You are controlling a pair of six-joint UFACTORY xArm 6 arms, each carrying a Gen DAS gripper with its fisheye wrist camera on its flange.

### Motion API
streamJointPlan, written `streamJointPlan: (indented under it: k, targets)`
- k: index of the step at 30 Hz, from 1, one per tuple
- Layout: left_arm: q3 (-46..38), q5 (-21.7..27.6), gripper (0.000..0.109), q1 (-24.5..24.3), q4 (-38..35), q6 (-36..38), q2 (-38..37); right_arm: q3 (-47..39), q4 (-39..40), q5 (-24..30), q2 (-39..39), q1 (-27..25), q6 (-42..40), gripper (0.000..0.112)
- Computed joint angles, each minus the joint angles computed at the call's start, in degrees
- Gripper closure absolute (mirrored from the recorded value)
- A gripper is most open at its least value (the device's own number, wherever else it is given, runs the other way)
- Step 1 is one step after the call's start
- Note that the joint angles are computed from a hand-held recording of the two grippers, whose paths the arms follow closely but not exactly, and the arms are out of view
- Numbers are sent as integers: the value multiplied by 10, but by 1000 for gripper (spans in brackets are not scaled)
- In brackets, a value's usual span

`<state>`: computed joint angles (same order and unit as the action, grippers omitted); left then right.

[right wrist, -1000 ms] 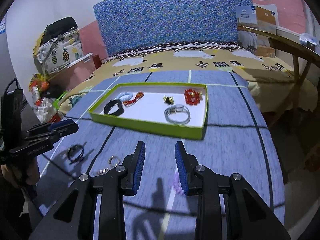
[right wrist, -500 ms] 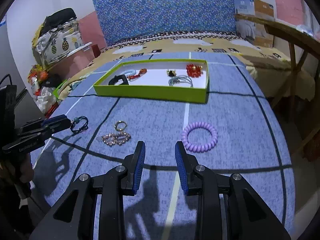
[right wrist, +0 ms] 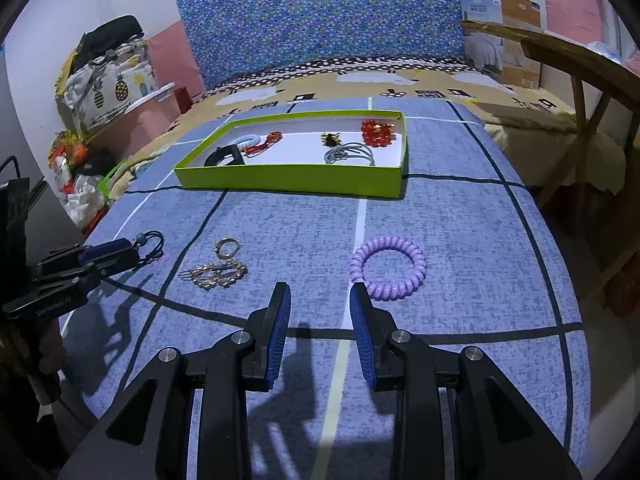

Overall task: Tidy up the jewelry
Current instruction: 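Withdraw both tools from the box toward the remaining jewelry, then grasp the gold chain hair clip with the left tool while the right tool grasps the purple coil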

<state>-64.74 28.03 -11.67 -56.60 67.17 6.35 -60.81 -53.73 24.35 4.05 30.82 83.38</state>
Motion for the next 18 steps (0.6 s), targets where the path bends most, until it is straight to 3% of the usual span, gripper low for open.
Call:
streamJointPlan:
  k: [18]
  targets:
    - [-24,49,79,-35,14,36,16,10,-13,31,-13,-22,27,81]
